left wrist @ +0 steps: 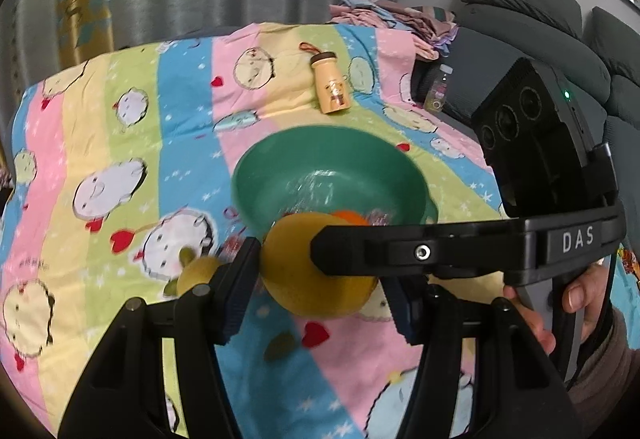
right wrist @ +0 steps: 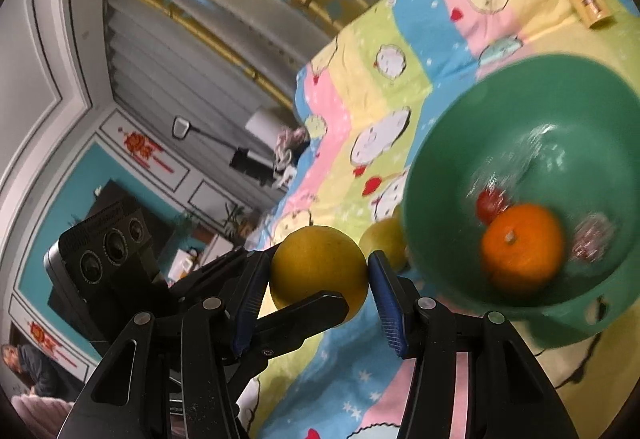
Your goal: Organize fruits
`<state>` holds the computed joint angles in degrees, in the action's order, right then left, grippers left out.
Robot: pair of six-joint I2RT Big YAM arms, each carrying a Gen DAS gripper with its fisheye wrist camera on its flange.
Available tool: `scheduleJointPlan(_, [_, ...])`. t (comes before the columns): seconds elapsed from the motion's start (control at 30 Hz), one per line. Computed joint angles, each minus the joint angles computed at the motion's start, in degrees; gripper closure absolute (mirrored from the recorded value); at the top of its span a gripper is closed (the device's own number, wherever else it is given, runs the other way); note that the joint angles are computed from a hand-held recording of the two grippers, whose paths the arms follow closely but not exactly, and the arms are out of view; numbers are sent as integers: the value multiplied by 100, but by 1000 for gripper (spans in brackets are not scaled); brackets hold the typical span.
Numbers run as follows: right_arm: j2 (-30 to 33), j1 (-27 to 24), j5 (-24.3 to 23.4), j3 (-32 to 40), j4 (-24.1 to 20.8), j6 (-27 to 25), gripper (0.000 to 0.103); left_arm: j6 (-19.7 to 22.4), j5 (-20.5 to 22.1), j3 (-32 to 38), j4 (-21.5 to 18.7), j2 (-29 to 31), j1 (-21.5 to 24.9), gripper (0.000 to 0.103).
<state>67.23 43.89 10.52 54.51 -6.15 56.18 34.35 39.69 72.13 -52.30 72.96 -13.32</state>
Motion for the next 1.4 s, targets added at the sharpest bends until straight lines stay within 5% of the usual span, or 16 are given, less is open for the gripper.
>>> scheduleJointPlan(0.37, [-590, -337, 214, -532, 79, 265, 50, -353, -324, 354, 33, 327, -662, 44])
scheduleJointPlan(1.2, [-558, -1097, -57, -424, -440, 290, 50, -571, -992, 1121, -22, 1180, -1267, 45])
scheduleJointPlan(1.27, [-571, -1109, -31, -425, -454, 272, 55, -586, -1001, 1139, -14, 1208, -1275, 47])
scheduleJointPlan(1.33, [-606, -1145, -76, -488, -336, 296, 58, -542, -782, 1232, -199, 1268, -1262, 60])
scheduleJointPlan(1.4, [-623, -1179, -131, -552, -226, 427, 59, -426, -981, 1090, 45, 1162, -1363, 61])
